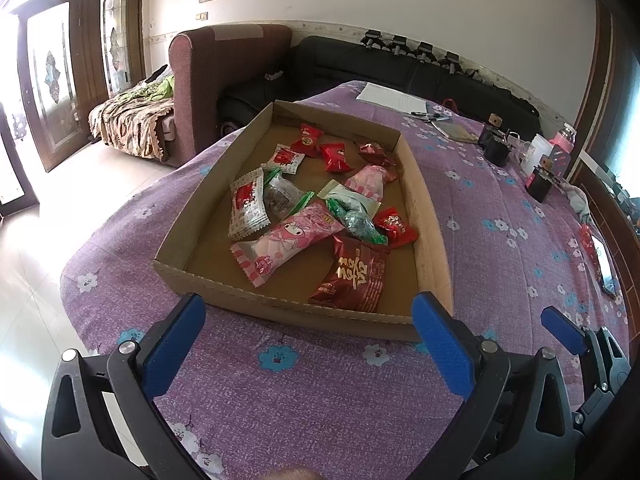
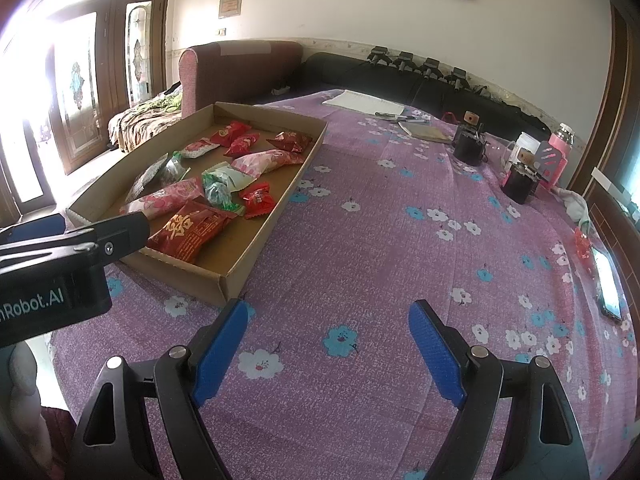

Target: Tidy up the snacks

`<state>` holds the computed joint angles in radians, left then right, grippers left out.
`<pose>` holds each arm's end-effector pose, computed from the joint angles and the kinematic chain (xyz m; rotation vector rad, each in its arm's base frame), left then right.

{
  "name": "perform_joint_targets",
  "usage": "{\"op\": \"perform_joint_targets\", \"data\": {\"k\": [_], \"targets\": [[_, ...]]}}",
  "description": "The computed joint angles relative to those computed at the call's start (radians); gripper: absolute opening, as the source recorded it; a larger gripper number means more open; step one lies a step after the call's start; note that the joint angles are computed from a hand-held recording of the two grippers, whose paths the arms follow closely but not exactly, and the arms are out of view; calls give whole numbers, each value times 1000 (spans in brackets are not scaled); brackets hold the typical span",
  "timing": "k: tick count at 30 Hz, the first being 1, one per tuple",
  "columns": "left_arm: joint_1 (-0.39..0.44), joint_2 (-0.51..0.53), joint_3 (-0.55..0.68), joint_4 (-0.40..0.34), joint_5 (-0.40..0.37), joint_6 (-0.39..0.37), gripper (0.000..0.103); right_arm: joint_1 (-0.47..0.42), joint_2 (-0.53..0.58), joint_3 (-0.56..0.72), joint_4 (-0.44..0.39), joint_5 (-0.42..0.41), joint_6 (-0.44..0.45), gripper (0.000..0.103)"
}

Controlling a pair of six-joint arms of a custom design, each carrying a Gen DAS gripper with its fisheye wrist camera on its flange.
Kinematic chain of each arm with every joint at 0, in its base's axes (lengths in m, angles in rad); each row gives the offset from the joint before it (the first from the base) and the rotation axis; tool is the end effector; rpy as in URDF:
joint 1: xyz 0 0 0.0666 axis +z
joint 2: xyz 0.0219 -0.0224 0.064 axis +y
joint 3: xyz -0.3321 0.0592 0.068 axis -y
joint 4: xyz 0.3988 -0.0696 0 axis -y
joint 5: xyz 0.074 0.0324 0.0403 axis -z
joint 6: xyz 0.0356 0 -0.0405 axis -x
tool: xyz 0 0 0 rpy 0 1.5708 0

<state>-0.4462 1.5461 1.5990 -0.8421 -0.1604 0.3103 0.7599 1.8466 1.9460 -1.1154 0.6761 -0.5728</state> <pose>0.5044 -0.2355 0.4078 0.0820 2.3531 -0.1823 0.4709 0.4162 0.3846 0.0143 2.3065 -0.2303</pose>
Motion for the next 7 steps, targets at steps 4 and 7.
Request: {"op": "perform_joint_targets", "data": {"k": [4,7], "targets": [[-1,4,7,-3,-15,5,103,0,0,-1,1,0,-1,84],[-2,6,15,-13,-18,7,103,0,-1,-2,2,1,1,84]]}}
